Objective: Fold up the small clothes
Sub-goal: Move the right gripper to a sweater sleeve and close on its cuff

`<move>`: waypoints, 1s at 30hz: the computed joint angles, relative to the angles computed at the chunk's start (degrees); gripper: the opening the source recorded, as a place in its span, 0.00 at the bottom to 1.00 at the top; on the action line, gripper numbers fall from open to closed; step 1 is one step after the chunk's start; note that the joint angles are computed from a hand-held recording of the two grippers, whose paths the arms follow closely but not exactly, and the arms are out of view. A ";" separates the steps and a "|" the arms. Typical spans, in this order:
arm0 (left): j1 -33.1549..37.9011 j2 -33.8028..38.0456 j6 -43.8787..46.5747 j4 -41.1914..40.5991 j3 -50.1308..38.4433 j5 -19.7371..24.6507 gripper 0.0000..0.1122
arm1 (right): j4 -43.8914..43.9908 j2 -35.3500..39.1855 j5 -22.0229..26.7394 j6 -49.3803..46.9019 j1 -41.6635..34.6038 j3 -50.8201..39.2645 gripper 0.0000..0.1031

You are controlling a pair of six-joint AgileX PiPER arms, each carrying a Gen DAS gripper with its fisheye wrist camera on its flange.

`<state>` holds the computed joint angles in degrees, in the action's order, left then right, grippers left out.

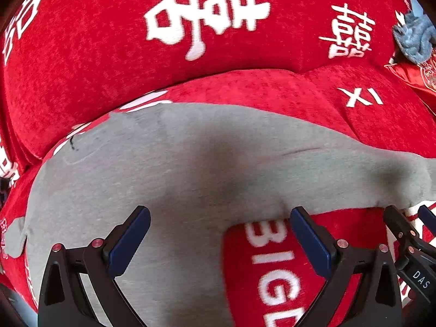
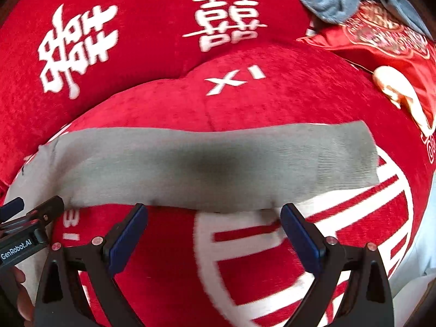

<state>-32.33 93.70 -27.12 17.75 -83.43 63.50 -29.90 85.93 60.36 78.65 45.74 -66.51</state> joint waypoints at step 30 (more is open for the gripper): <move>2.10 3.34 -2.01 -3.27 -1.85 -1.48 0.91 | 57.76 -34.68 -49.06 -62.93 -42.31 39.64 0.07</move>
